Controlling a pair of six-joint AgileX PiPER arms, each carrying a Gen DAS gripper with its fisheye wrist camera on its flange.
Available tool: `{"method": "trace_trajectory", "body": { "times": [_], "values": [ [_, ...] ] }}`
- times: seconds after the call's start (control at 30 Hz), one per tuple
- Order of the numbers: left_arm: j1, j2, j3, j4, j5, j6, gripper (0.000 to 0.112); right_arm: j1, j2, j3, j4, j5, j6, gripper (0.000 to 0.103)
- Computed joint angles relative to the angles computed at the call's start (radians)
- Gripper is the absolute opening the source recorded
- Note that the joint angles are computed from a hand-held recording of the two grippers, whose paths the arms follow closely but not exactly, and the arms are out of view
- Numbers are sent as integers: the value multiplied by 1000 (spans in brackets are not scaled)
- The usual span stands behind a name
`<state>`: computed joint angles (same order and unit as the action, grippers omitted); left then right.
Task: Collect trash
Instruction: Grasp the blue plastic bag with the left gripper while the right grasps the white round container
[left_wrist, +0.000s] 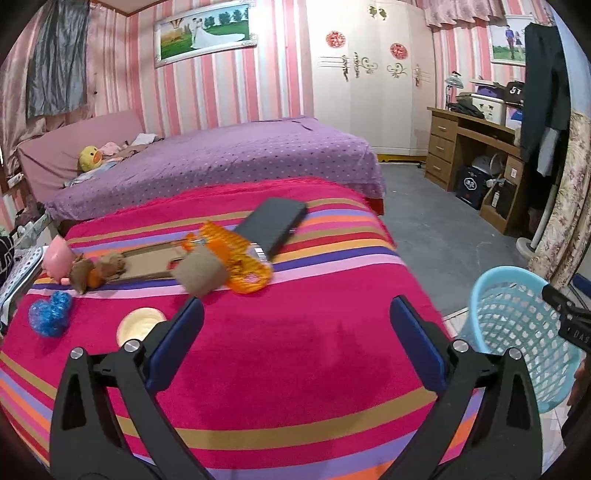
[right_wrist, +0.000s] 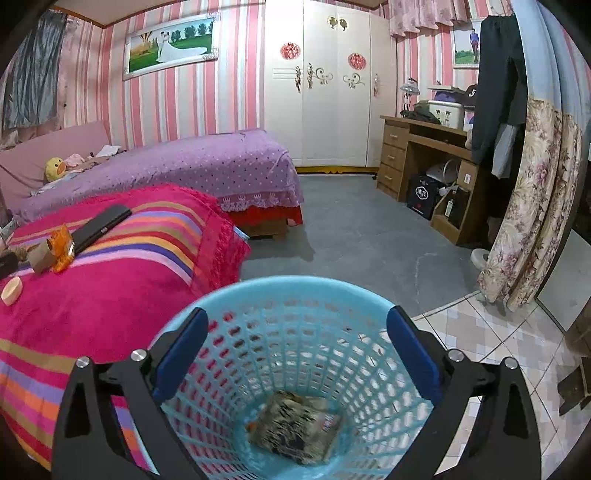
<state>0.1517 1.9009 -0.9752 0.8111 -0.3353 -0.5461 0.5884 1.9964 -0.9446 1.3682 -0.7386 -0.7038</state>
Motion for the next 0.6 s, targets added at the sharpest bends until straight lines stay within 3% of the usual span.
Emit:
{"method": "trace_trajectory", "body": {
  "times": [0.17,0.27,0.43,0.6],
  "values": [
    [115,26,-62,209,-20,-128,97,60,54,-136,91,-21,-94,98],
    [193,56,-125,404,-40,-269,97,91,99,-229,136,-25,-159,98],
    [298,123,-213,475,-77,-272,97,146,179,-377,213,-26,-274,98],
    [390,207,-351,668,-130,-470,97,183,251,-526,347,-23,-447,98]
  ]
}}
